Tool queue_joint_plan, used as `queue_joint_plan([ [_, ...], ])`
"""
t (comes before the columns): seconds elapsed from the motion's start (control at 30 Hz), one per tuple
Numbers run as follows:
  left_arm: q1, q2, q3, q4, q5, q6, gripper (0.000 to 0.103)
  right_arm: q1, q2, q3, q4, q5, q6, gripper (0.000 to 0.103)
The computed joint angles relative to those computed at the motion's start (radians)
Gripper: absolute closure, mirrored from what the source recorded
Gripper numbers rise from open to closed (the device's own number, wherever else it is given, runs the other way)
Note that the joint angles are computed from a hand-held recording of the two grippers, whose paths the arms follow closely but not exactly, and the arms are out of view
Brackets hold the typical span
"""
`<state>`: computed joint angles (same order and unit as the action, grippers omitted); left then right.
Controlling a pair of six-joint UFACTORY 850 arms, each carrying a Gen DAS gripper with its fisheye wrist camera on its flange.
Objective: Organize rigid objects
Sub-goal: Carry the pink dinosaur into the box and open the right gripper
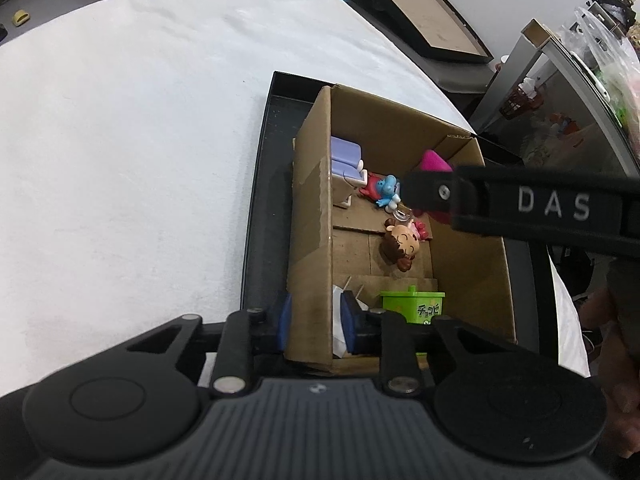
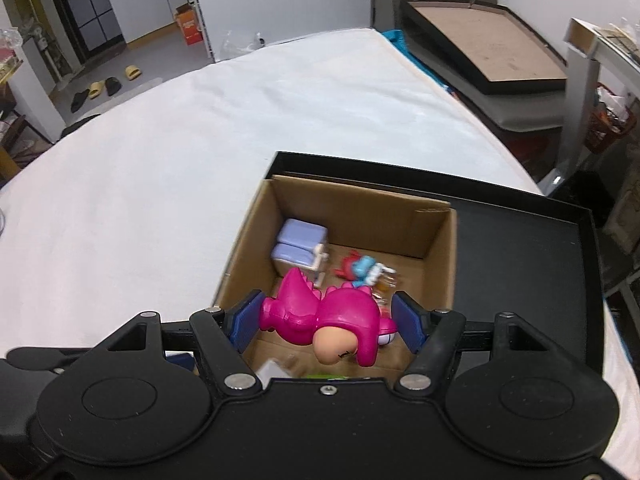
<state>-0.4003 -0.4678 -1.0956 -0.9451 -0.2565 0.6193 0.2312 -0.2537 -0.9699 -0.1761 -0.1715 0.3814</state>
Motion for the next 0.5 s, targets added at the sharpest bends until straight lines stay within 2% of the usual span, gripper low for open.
queue_joint_plan([
  [0.07, 0.004, -0.001, 0.002, -0.02, -0.003, 0.021, 0.081, 0.007, -0.002, -0.004, 0.042, 0.014, -0.039, 0.032],
  [0.27, 0.007, 0.007, 0.013, -0.074, 0.003, 0.082, 0.082, 0.023, -0.005, -0.01, -0.185, -0.014, 0.189, 0.031],
  [0.5, 0.0, 0.023, 0.027, -0.068, 0.027, 0.085, 0.082, 0.012, 0.023, 0.028, -0.254, -0.012, 0.29, 0.031],
])
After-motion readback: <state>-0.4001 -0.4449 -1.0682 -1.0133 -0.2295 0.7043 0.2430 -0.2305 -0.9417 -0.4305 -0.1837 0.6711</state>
